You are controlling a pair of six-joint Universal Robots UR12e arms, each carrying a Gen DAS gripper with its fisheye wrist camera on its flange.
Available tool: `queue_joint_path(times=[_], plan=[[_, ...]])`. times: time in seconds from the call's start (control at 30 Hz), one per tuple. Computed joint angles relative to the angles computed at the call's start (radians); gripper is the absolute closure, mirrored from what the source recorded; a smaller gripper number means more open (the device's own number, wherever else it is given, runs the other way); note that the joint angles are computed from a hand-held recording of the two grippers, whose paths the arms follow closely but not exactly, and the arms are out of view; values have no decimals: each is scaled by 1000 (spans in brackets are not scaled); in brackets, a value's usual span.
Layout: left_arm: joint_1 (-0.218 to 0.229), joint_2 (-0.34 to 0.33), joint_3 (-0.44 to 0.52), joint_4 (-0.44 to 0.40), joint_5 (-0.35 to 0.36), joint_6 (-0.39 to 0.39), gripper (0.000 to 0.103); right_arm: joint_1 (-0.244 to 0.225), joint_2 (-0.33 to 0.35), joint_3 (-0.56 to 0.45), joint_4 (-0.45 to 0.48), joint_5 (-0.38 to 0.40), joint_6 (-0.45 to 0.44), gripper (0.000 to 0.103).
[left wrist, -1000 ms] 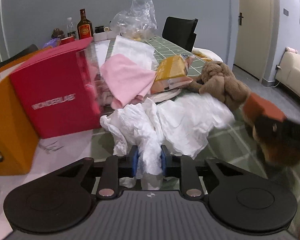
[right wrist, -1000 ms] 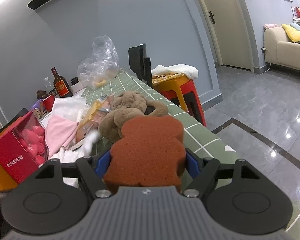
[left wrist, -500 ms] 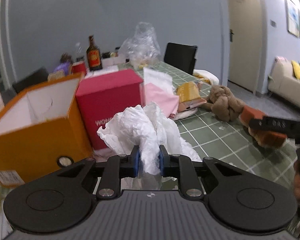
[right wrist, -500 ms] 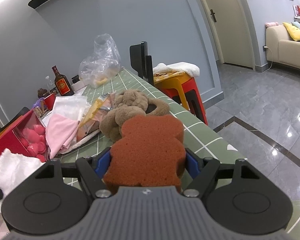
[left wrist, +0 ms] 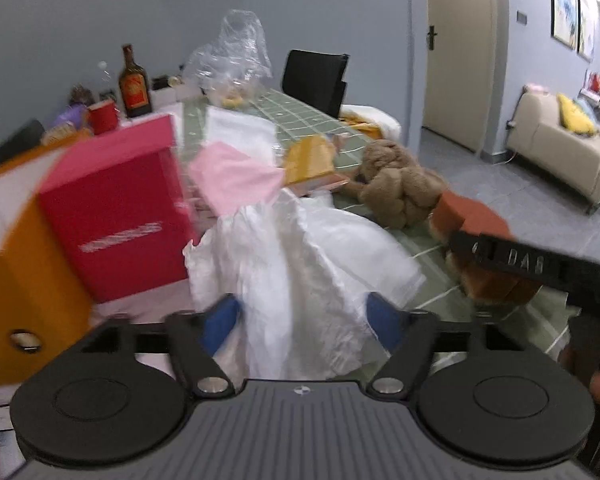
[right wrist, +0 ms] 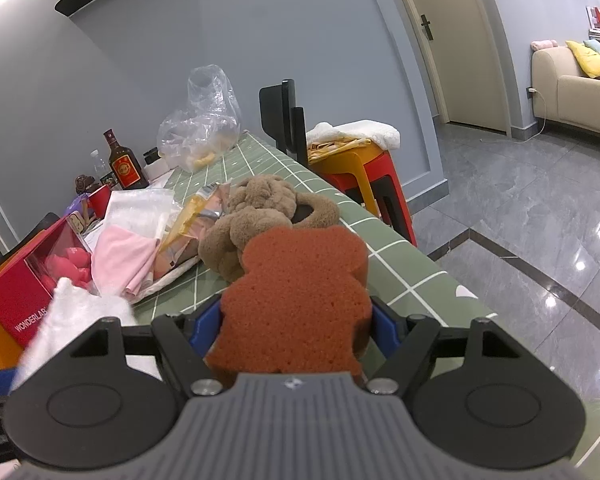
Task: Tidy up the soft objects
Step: 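Lift the tissue and bear sponge and carry both toward the orange box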
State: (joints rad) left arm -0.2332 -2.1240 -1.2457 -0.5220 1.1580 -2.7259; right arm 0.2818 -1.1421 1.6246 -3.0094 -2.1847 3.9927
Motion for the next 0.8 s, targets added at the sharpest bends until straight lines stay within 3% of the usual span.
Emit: queue_joint_path(times=[0.17,0.23,0.3,0.37,0.43,0.5,0.63,0.8], plan=[[-31,-50,76,-106,69,-22,13,1,2,0,-5,0,1,28],[-39,-55,62,-47,96,-41,5,0,2,1,-9,2,0,28],[-44,-52,44,-4,115,-28,5,0,1,3,-13,2,1,28],[-40,-47,31,14,97,1,16,0,1,3,-14,4,2,28],[-30,-43,23,8,28,29,56,1,1,3,-15,3,3,28],[-30,-37,7,32,18,69,65,0,1,4,-15,3,3,28],[-32,-31,-17,78,22,64,79,1,0,4,-15,3,3,28],[-23,-26,-18,76,3,25,85,1,1,3,-15,3,0,28]])
